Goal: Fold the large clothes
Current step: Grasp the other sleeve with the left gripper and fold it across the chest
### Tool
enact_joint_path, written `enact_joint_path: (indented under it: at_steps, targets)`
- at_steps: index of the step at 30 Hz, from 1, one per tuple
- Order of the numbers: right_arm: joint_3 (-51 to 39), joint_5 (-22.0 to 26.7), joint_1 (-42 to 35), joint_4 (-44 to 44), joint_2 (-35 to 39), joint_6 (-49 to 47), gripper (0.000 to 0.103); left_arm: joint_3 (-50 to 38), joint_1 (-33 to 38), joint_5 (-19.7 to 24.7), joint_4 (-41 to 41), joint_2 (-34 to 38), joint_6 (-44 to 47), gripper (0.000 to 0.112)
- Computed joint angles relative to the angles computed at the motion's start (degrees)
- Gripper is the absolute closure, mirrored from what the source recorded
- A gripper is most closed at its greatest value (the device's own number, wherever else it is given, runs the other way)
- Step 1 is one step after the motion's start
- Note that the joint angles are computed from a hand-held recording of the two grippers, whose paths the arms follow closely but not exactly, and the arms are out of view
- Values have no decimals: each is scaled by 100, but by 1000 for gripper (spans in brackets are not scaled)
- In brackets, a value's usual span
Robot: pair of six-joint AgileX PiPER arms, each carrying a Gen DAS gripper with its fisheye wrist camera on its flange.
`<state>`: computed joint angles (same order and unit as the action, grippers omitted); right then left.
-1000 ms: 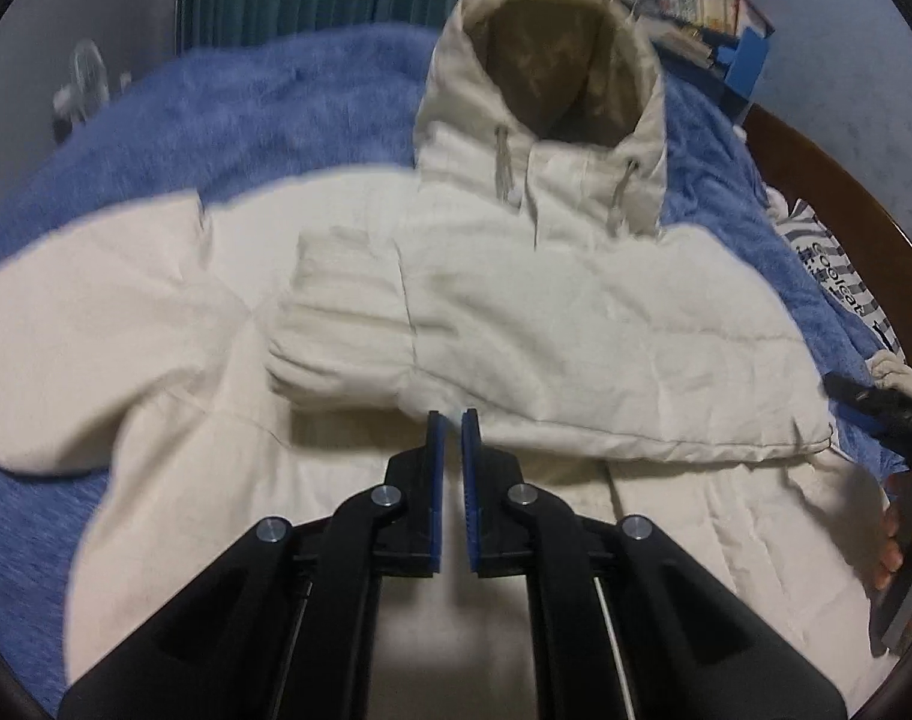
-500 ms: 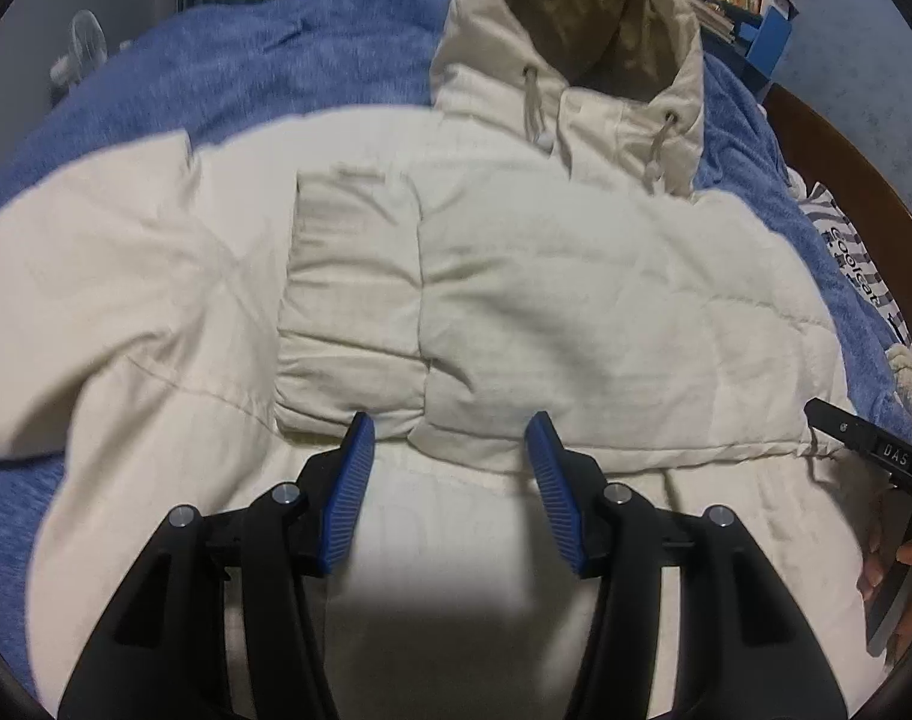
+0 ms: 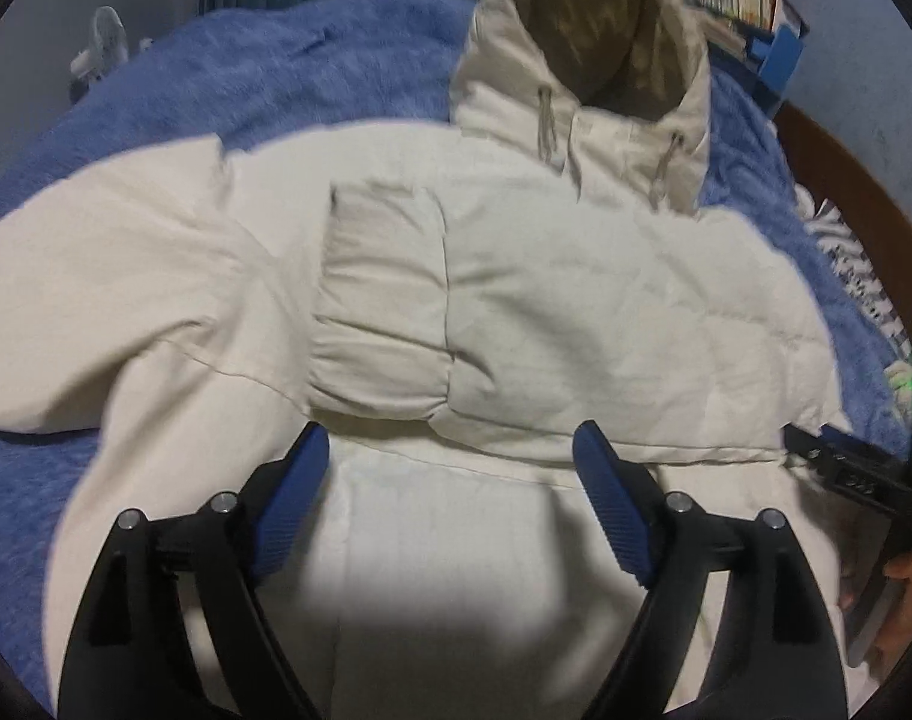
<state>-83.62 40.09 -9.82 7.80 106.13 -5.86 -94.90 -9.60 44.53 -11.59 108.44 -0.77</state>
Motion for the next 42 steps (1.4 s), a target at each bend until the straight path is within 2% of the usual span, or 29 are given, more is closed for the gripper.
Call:
enact_joint_path:
  at_steps: [3,6,8,13,17,20,23,26,28,31,33,35,37,38,39,41,42]
  targets:
    - [71,1,-29,122,-173,-44,7,101,174,67,194,-411,-50,29]
    - [212,16,-161,916,-486,-492,7,224,514,87,394,-837,-26,24]
    - [211,109,-104,1111,-652,-583,7,330,837,84,385,-1095,104,20]
    - [668,-256,276,1444,-1370,-867,7,587,1707,-151,546,-1455,436,17]
    - [938,-449,616,1611,-1709,-1093,7,463,2371,-110,732,-1106,302,17]
    - [953,-442,844,1362,-1727,-972,7,325,2652,-113,1174,-679,12,17]
    - [839,-358,886,1228,-1564,-857,7,95,2951,-48,919,-274,60,17]
    - [802,-299,826,1331,-1457,-831,7,-5,3175,-219,908,64,-403,17]
    - [818,-334,820,1323,-1446,-819,7,-167,3332,-224,592,330,-374,17]
    - [829,-430,869,1143,-1415,-782,7,-301,3733,-343,-552,565,178,18]
    - [819,-439,889,1092,-1384,-769,7,-292,3920,-540,-1117,625,429,25]
    - [791,-401,892,1127,-1334,-784,7,-372,3992,-650,-1265,728,412,34]
    - [782,-398,914,1108,-1298,-781,7,-470,4070,-644,-1520,851,610,58]
    - [775,-401,931,1085,-1283,-770,7,-492,4087,-628,-1581,862,666,74]
    - [779,-413,958,1051,-1277,-738,7,-397,4071,-756,-1481,781,601,85]
    - [783,-413,999,1034,-1272,-724,7,-328,3981,-948,-1094,620,346,96]
    - [786,-413,1016,1040,-1280,-731,7,-266,3888,-1065,-767,473,138,98]
